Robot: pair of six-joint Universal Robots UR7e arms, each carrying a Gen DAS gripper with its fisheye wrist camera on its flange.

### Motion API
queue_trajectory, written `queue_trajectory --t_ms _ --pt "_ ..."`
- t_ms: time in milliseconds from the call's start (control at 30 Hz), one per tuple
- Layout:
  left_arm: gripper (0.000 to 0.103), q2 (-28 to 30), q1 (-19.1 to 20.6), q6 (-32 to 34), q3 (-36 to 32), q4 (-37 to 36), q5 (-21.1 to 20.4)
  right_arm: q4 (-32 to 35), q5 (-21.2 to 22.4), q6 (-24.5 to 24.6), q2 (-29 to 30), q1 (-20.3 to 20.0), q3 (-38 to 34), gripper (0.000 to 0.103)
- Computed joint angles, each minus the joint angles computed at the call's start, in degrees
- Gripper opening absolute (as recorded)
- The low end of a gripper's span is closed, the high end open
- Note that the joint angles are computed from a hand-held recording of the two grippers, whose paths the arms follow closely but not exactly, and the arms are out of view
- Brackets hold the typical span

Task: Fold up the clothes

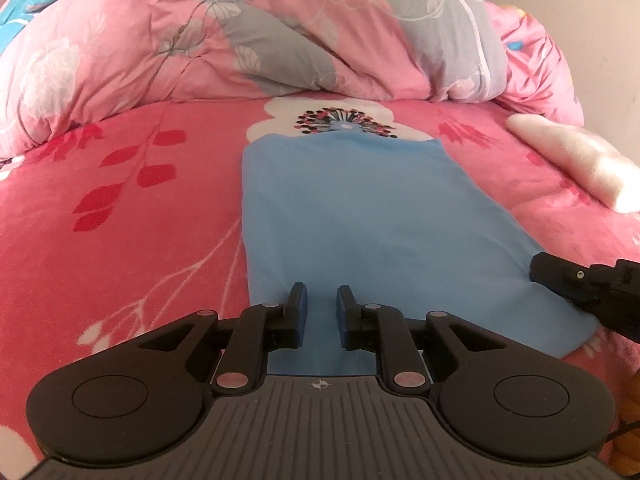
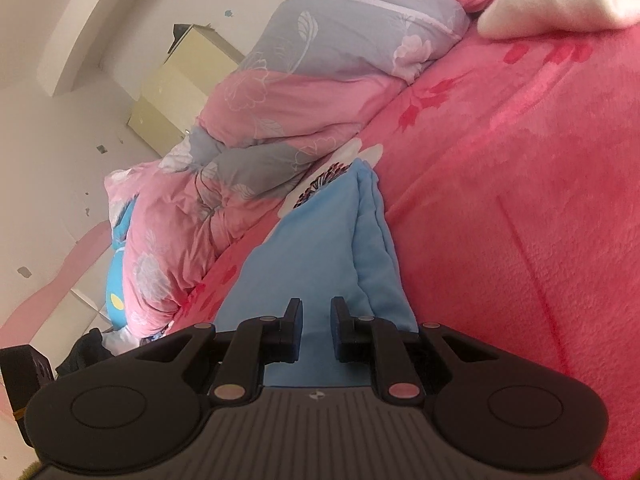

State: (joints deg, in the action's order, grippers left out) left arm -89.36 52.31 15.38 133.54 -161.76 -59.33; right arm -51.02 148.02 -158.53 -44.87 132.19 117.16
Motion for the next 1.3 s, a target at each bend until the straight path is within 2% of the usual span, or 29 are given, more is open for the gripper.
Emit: queue_trajectory --t_ms 100,167,367,533,700,867,1300 --pt "0.017 -0.26 -2.39 1.09 0.62 -0.13 3.98 0.02 -0.1 0.08 -0.06 -0.04 0.03 0.016" --pt "0.017 -0.46 -3.37 2.42 1.14 -1.62 4.95 0.02 -0.1 0.08 -0.06 -0.04 0.03 0.016" --pt "0.017 0.48 -3.55 3.74 0.87 -4.32 3.88 -0.04 -0.32 0.11 -0.23 -0.13 0.23 0.016" --pt "0.017 1.53 -2.63 1.35 0.11 -0.59 3.91 -0.09 -0.41 0.16 -0.24 -0.14 0.26 0.016" --pt "0.018 1.71 -2.48 2.29 1.08 -2.28 3.98 -0.28 -0.68 0.28 -0.36 -0.23 0.47 0.016" --pt "0.018 1.54 -1.86 0.68 0.45 -0.98 3.16 -0.24 -0.62 0.31 -0.32 -0.18 0.42 0.016" --pt "0.018 1.75 -2.73 1.45 1.01 -1.61 4.59 -0.37 -0.5 0.51 -0.17 -0.05 0.35 0.016"
